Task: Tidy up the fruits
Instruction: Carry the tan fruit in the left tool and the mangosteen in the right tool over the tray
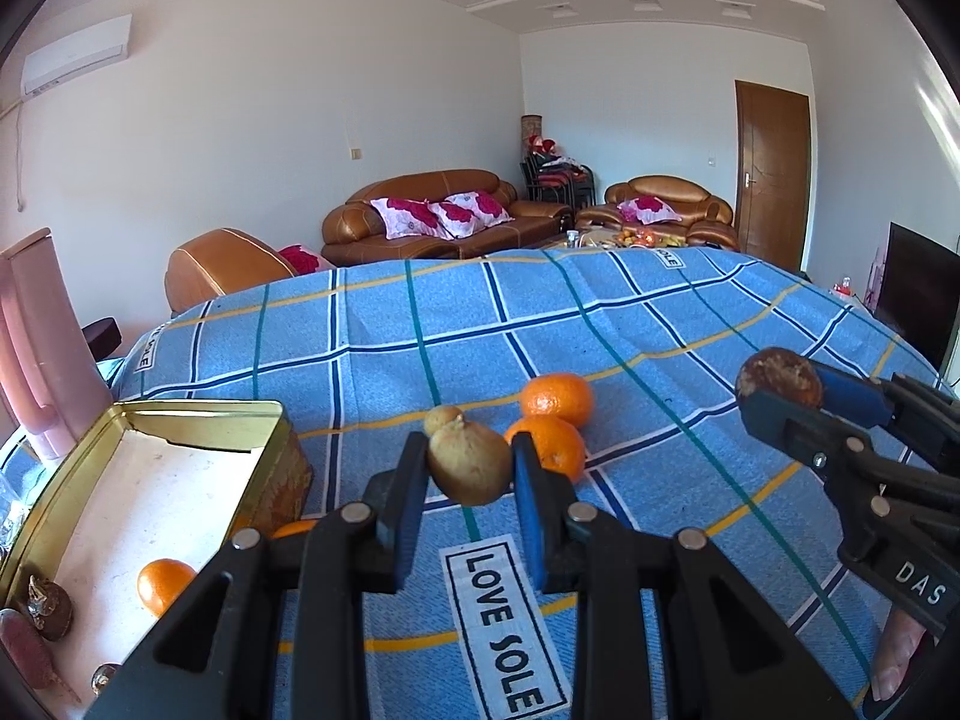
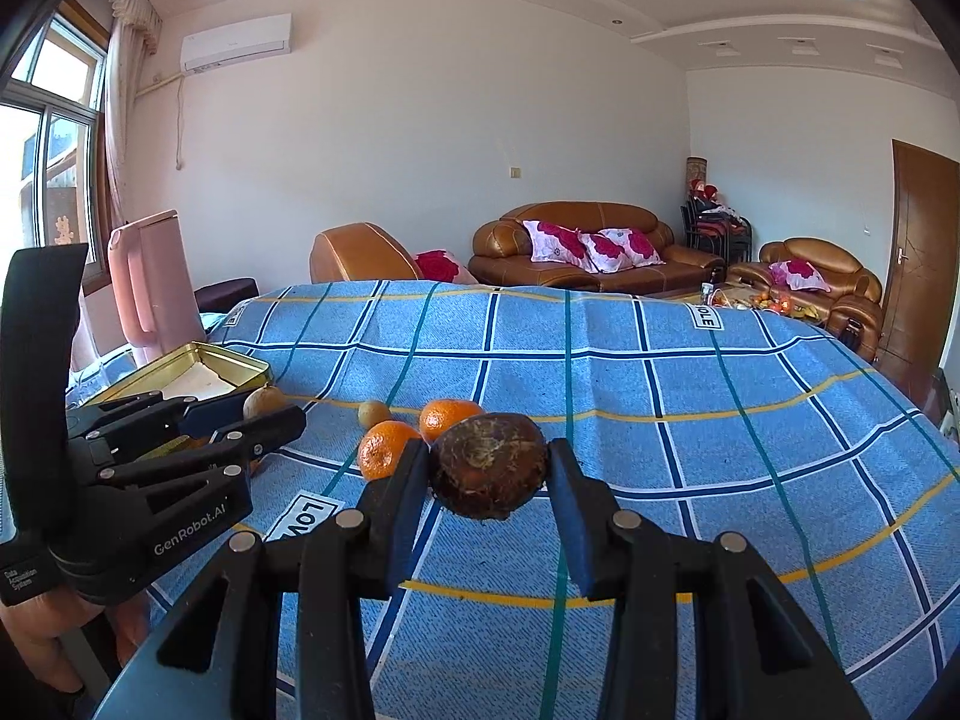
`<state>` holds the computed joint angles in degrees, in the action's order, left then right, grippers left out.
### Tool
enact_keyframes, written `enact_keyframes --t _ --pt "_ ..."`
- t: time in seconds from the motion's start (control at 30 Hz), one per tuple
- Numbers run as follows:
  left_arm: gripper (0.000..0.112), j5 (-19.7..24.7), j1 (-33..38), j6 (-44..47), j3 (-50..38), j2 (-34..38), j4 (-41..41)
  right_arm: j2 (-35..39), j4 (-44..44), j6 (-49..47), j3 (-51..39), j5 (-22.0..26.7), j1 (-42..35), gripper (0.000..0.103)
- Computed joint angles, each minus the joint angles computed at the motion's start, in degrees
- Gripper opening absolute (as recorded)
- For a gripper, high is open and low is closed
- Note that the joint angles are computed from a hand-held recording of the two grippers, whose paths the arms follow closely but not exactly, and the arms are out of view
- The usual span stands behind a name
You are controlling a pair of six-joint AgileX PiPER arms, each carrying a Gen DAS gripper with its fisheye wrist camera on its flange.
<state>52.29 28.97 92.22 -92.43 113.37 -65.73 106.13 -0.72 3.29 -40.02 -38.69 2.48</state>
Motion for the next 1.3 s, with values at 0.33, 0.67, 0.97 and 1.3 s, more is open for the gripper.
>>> enact_keyframes --t 0.33,0.67,0.97,1.3 --pt "0.029 -0.4 1.2 5.8 4.2 -2.1 -5.0 -0.2 0.5 -1.2 1.7 -3.5 0.4 0.042" --pt "0.029 0.4 2.5 8.1 5.5 -2.5 -8.3 -0.5 1.2 -2.4 3.4 -6.6 0.9 0.042" --pt "0.029 1.0 4.1 14.8 9.8 -4.7 -14.1 -0.9 0.6 -3.1 6.1 -11.4 1.4 0.042" --pt "0.029 1.5 5.2 18.6 12.4 -6.3 -17.2 -1.5 1.5 -4.0 7.3 -13.7 2.2 0.042"
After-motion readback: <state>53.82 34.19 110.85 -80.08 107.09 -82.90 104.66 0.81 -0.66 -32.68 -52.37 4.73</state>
